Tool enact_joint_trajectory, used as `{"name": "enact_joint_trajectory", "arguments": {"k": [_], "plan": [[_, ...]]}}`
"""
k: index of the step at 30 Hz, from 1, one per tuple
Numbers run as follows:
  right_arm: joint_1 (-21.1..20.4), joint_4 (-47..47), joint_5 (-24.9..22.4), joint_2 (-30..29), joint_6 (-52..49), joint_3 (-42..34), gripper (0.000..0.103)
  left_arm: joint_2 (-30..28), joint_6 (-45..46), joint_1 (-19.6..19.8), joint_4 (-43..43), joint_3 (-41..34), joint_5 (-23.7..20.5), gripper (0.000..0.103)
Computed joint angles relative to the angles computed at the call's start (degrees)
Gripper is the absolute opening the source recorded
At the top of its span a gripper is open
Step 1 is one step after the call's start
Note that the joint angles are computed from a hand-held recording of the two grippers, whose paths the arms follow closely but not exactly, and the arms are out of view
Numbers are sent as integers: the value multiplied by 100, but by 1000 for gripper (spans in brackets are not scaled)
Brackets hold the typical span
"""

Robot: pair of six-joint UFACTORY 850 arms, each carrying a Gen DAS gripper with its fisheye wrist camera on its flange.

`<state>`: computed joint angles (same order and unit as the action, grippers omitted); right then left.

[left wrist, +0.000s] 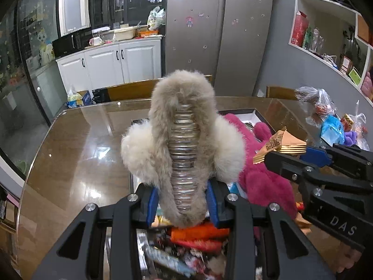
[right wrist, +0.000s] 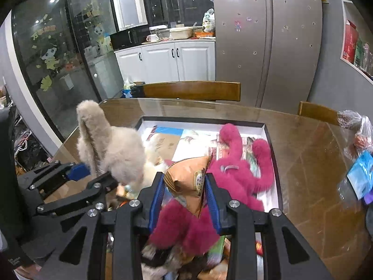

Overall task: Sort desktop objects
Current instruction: 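Carry the beige plush and the orange snack bag toward the black box with both tools, then lower the beige plush into the box with left tool while right tool drops the snack bag in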

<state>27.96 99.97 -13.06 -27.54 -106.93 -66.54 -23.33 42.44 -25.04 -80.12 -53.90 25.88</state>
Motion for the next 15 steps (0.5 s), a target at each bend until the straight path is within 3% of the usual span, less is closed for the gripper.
{"name": "enact_joint_trajectory", "arguments": {"k": [11,15], "plan": [[48,-2843,41,-1059,2825,-1223,35,-774,-145,622,490,-650,-709,36],[36,-3655,-27,-1447,3667,-1646,35,-922,-272,744,681,-759,-772,36]]}}
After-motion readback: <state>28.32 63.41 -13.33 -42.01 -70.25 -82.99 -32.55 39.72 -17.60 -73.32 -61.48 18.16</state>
